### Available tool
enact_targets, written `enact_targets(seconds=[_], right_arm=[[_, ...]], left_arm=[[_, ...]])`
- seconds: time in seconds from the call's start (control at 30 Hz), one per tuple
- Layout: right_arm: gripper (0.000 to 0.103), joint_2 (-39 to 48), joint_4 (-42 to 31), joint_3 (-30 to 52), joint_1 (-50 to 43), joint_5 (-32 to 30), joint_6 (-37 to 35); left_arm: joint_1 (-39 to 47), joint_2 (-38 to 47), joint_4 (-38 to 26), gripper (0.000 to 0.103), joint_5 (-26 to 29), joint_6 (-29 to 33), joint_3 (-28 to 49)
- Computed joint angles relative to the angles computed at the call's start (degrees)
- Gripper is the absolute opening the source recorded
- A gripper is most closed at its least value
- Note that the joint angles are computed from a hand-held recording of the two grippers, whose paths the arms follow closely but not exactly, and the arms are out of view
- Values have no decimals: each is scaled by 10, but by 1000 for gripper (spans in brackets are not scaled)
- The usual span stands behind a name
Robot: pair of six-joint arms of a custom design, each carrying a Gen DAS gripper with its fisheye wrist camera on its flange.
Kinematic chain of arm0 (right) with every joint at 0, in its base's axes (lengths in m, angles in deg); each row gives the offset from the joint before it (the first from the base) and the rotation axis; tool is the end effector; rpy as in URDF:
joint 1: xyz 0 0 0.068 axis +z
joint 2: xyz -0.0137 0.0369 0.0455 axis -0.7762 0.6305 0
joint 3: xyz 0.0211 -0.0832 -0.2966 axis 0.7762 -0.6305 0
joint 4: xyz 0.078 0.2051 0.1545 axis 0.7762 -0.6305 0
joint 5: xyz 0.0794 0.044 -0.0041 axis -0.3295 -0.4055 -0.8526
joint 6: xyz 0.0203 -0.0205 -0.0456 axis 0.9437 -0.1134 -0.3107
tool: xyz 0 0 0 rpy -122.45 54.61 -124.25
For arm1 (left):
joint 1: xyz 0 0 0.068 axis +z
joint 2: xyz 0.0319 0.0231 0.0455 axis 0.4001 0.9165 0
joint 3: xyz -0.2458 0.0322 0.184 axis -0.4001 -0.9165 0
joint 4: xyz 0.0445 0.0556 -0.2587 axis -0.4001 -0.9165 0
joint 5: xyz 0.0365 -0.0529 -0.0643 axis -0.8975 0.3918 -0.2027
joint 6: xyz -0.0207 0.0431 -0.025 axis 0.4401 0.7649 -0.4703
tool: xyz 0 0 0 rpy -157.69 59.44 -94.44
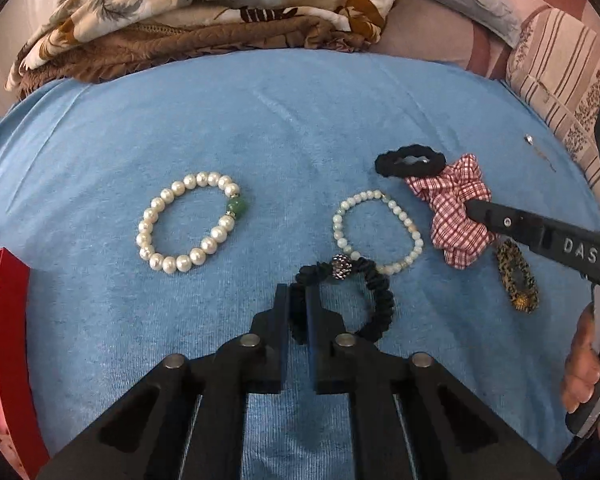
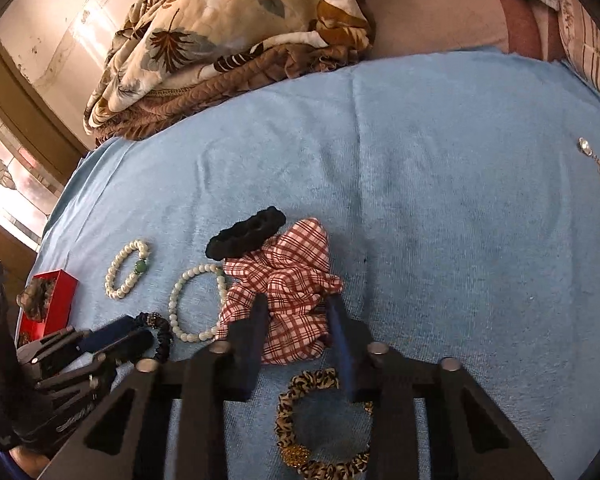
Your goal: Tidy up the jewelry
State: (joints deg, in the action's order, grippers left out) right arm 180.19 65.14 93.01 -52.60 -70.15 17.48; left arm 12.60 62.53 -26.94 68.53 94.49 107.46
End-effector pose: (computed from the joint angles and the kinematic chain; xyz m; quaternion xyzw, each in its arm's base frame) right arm 0.3012 0.0013 0.1225 0.0733 0.9380 0.1667 0.2949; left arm 0.3165 -0.0661 0.1446 0.1513 0.9529 -0.0740 0.2521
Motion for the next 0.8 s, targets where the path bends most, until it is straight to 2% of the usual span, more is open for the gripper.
enact_targets(seconds=[0.07,0.13,0.57,0.8], right_arm=[[13,-7,4,-4,2,1,4],[12,-24,8,-12,4,4,8],[12,-153,20,-85,10,5,49],[12,-193,17,-106,41,24,67]], left_arm=[[6,-11,-11,7,8,-4,-5],[19,-35,-21,7,22,-11,-15],[141,-250,-121,7,127,25,-91],[205,-346,-182,7,154,63,-103]])
